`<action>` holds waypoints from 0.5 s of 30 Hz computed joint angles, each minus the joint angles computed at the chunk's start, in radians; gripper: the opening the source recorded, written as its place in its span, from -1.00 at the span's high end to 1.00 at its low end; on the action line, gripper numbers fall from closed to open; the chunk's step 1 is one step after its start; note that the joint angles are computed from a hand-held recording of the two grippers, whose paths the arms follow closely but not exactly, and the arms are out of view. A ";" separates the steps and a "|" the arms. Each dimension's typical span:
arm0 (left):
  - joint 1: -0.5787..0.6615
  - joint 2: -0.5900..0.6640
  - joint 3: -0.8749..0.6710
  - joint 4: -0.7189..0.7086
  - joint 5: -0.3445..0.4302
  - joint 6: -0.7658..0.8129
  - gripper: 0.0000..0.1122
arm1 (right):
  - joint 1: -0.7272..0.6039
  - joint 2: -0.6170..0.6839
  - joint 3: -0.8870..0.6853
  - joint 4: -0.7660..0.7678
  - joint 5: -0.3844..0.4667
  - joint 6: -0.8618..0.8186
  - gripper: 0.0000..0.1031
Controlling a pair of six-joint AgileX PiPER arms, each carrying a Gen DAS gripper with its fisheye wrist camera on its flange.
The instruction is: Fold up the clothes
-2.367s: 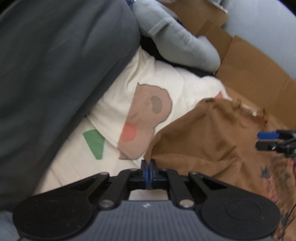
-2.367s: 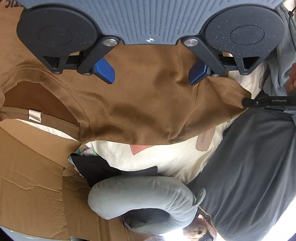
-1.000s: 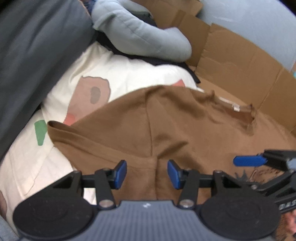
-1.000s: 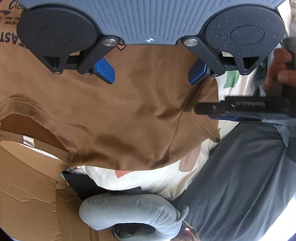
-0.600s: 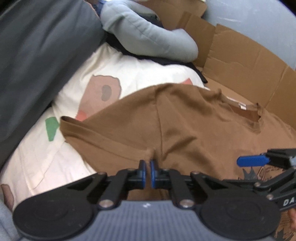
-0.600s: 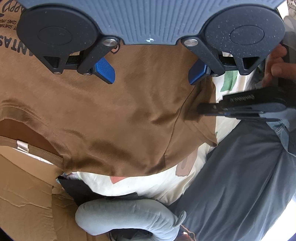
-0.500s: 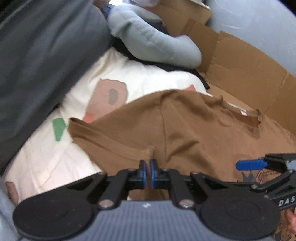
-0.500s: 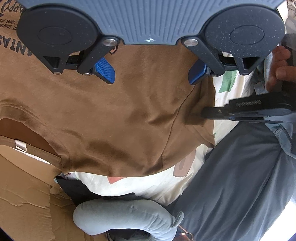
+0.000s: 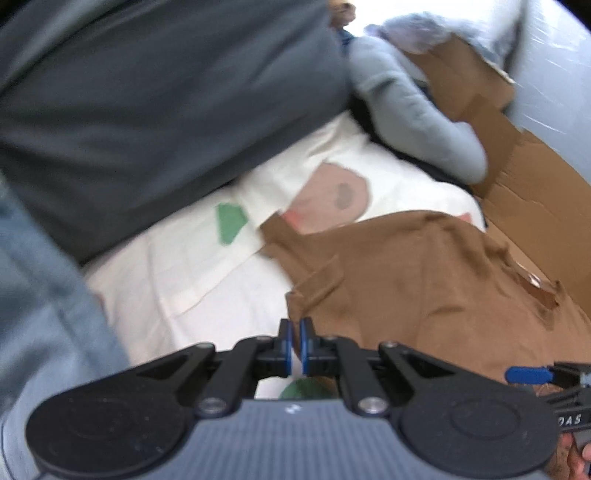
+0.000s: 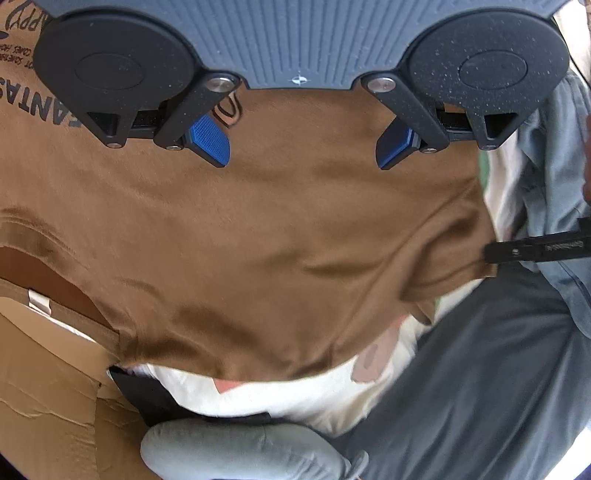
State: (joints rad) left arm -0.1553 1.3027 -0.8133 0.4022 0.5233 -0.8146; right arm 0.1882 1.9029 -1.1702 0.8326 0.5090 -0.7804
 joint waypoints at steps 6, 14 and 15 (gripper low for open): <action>0.007 -0.038 0.063 0.027 0.032 -0.082 0.91 | 0.011 0.012 -0.001 -0.087 -0.020 0.070 -0.74; -0.008 -0.069 0.093 0.013 0.112 -0.090 0.89 | 0.047 0.017 -0.015 -0.210 -0.045 0.168 -0.76; -0.013 -0.077 0.090 0.013 0.129 -0.088 0.82 | 0.049 0.016 -0.016 -0.217 -0.044 0.174 -0.79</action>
State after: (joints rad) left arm -0.1678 1.2256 -0.7228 0.4147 0.6528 -0.9028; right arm 0.2368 1.9193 -1.1861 0.6155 0.4650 -0.6068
